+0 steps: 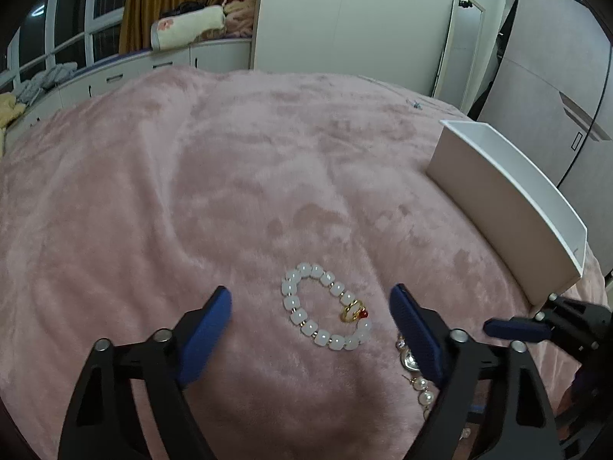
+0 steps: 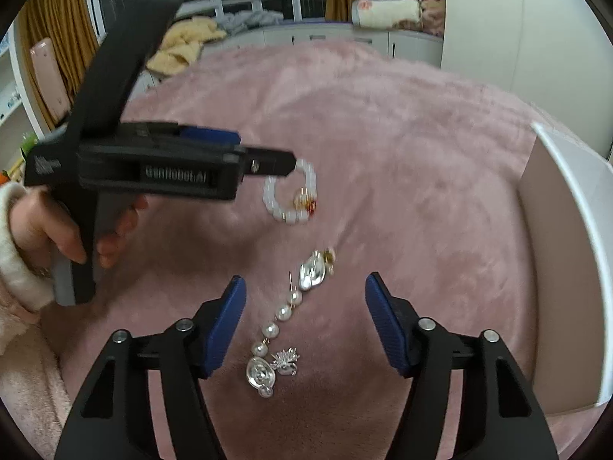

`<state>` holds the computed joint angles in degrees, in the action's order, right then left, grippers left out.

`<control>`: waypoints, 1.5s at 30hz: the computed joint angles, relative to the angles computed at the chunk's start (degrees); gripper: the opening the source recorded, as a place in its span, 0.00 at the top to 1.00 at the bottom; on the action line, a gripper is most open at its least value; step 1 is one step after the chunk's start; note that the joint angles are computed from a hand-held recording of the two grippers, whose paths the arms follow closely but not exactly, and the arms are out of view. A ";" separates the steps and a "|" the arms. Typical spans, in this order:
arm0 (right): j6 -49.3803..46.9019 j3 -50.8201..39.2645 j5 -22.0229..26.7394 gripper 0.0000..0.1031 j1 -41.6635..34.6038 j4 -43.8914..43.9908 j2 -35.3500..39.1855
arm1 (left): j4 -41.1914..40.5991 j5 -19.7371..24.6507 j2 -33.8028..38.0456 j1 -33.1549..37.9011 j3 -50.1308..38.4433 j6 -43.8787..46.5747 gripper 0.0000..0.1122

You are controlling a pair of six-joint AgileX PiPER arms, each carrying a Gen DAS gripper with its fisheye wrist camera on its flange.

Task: Organize jewelry
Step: 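Grasp the white bead bracelet with the left tool while the right tool grasps the pearl chain, then carry both held pieces into the white box and open both tools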

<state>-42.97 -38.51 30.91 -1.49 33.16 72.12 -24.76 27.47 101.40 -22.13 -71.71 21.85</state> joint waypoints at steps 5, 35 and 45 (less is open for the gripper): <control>3.97 1.13 -2.64 0.46 2.40 -2.89 3.25 | -0.32 0.55 2.10 0.19 -0.72 0.42 0.33; -1.93 -0.94 8.44 0.88 -0.06 8.58 3.10 | 2.78 4.05 2.42 0.18 -1.80 -0.88 0.87; -2.49 -3.78 14.43 0.88 -3.95 10.11 -4.29 | 5.24 7.77 -3.72 -1.28 -3.37 -2.88 0.87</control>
